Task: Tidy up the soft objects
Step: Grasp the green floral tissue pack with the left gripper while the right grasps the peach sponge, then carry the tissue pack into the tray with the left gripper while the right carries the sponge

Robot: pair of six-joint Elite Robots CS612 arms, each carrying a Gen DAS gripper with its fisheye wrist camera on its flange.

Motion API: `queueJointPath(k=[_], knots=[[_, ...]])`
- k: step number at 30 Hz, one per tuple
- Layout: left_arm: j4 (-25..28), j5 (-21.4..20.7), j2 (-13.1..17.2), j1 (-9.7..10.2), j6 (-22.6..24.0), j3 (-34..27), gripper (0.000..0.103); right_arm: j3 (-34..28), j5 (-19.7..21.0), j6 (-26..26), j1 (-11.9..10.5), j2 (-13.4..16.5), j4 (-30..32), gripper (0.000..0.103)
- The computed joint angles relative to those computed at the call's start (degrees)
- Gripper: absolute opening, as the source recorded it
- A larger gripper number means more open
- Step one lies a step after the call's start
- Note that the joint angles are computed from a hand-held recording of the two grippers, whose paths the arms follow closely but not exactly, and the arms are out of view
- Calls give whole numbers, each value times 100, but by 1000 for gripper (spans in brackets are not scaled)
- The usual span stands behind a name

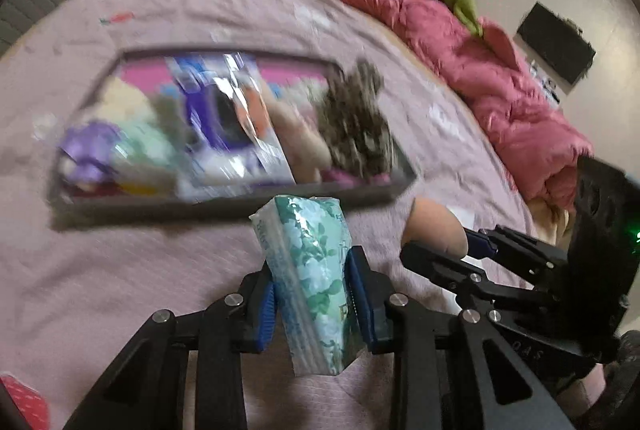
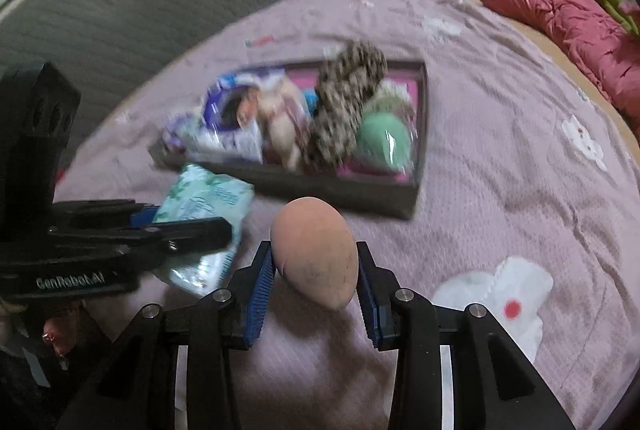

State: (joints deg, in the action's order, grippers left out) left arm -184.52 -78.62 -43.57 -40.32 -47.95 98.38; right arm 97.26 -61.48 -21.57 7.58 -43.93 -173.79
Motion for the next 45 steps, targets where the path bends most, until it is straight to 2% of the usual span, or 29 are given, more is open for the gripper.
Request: queueJointPath(k=[5,8,14,19,21,26,31,34,39,45], knots=[[-263,818,-311,11,397,328,33,-60,317,194,21,54,-788,40],[-322,1142,-404,82,398,456,33,-182,338,274,47,110,-1005,40],[-373,1358,-480,296,249,625,33,-474,319,479,110,262,-1063,40],[-393,1331,-445,454,222,625,33,-615,364,478,173,342,-1118,40],[-401,1192,-383,534,169,550,33,-651,340,485,200,369,-1210,41],[-102,1025,-197,610,232,260,33,-819,302,482,278,482,-1423,41],[161,821,-82,679,182,105,33,-935,227,376,343,560,-1386,41],[230,730,-56,704,138,78,33,-1006,356,358,348,602,-1217,41],[334,655,-19,709,145,24,33,-1062,315,-140,427,618,-738,41],[429,686,1,679,269,-24,33,-1073,20,-472,536,667,-622,41]])
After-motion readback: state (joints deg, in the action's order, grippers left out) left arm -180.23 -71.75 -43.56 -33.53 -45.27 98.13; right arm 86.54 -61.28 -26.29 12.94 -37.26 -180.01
